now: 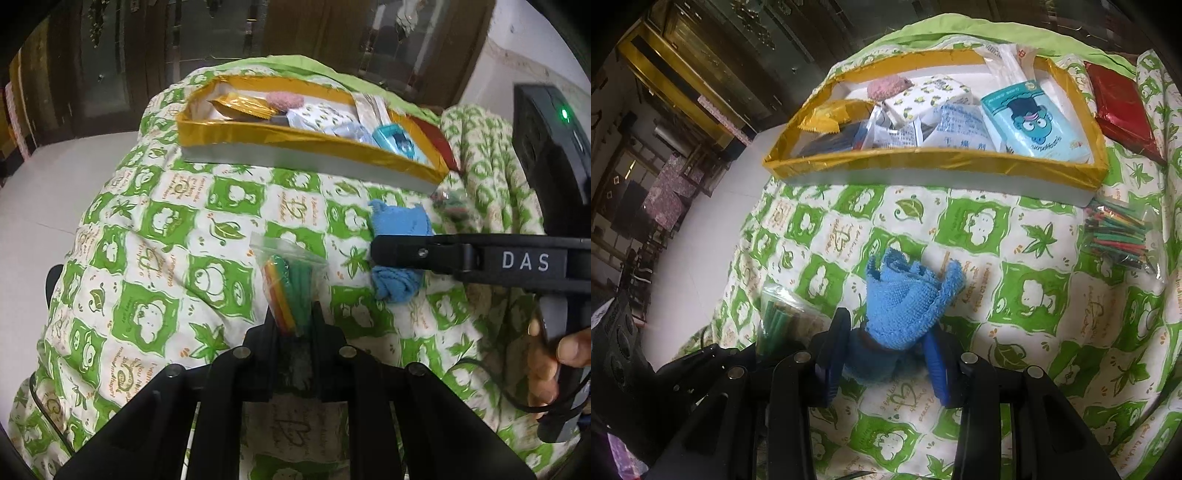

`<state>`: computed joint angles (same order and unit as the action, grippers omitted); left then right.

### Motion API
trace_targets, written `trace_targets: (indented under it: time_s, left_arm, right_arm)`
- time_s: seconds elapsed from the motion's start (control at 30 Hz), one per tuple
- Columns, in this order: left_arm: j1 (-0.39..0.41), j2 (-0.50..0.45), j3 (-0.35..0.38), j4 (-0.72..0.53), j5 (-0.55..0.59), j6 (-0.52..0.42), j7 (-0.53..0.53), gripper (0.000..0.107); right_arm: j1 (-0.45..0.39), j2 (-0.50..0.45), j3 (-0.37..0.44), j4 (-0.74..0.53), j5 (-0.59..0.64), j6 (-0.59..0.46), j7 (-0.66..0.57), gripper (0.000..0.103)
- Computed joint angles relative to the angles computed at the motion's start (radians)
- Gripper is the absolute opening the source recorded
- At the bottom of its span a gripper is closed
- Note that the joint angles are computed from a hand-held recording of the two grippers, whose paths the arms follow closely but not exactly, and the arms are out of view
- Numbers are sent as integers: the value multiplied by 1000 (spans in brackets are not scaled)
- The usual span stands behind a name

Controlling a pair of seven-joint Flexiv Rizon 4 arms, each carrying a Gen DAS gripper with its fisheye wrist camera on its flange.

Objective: Organize soft objects
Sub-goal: 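Lift the stick bag with the left tool while the right tool carries the glove toward the tray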

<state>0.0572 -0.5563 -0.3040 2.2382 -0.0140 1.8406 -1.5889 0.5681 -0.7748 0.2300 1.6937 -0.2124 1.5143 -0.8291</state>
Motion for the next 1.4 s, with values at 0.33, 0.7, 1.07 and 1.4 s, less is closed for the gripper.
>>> trace_targets:
  time_s: [0.33, 0.7, 1.07, 1.4]
  left_arm:
    - [60, 1, -48, 3, 25, 19, -31, 14]
    - [97, 28, -56, 9, 42, 35, -82, 14]
    - [72, 45, -38, -16, 28, 19, -82, 14]
    - [32, 51, -24, -68, 1, -18, -37, 14]
  right_arm:
    - [-27, 20, 11, 15, 15, 27, -2, 42]
    - [-21, 8, 20, 0, 4, 6, -13, 42]
    - [4, 28, -18, 18, 4, 43, -13, 42]
    - [20, 50, -67, 25, -11, 72, 7, 42]
